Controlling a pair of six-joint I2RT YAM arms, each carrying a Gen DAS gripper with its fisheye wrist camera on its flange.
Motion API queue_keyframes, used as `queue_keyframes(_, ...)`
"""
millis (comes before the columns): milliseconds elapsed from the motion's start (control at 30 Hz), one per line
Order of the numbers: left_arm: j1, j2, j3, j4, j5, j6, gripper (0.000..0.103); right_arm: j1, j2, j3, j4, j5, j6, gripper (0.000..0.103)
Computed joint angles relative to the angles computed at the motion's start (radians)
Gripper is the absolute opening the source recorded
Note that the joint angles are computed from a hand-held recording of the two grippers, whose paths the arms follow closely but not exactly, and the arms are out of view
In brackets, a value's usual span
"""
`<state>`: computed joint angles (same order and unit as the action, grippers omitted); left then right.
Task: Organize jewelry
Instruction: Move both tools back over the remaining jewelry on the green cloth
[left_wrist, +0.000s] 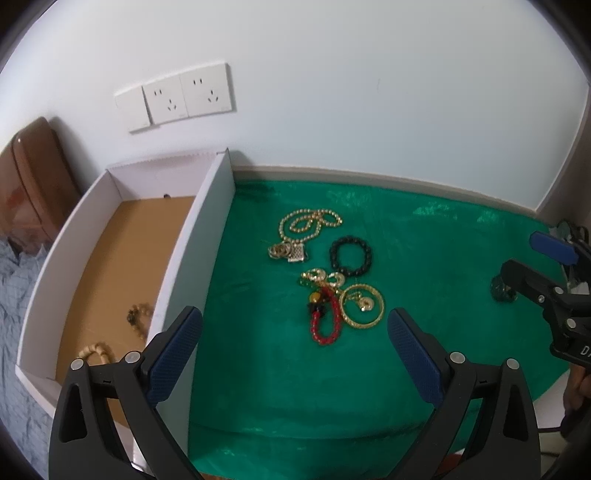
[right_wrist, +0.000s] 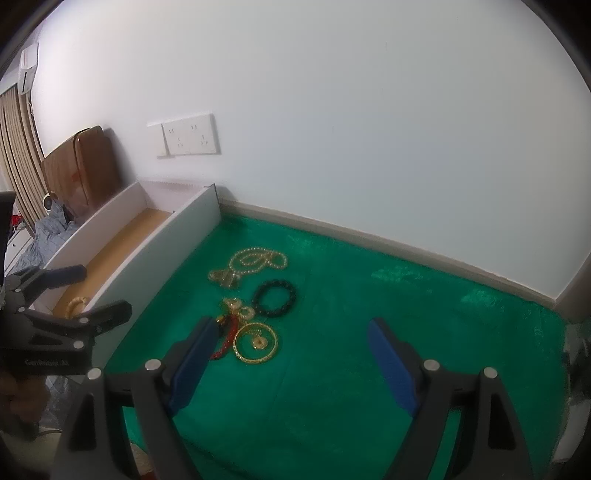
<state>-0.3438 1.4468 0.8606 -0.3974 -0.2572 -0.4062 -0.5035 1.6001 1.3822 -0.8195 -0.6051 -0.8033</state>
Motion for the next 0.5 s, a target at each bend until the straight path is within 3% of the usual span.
queue_keyframes(333,0.068,0.090,0.035,0.014,0.124,0.032,0.100,0.014,0.033,0.024,-0.011,0.023,0.004,0.085)
queue_keyframes(500,0.139,0.252,0.142,0.080,0.265,0.113,0.100,0.017,0.051,0.031,-0.023,0.037,0.004,0.085)
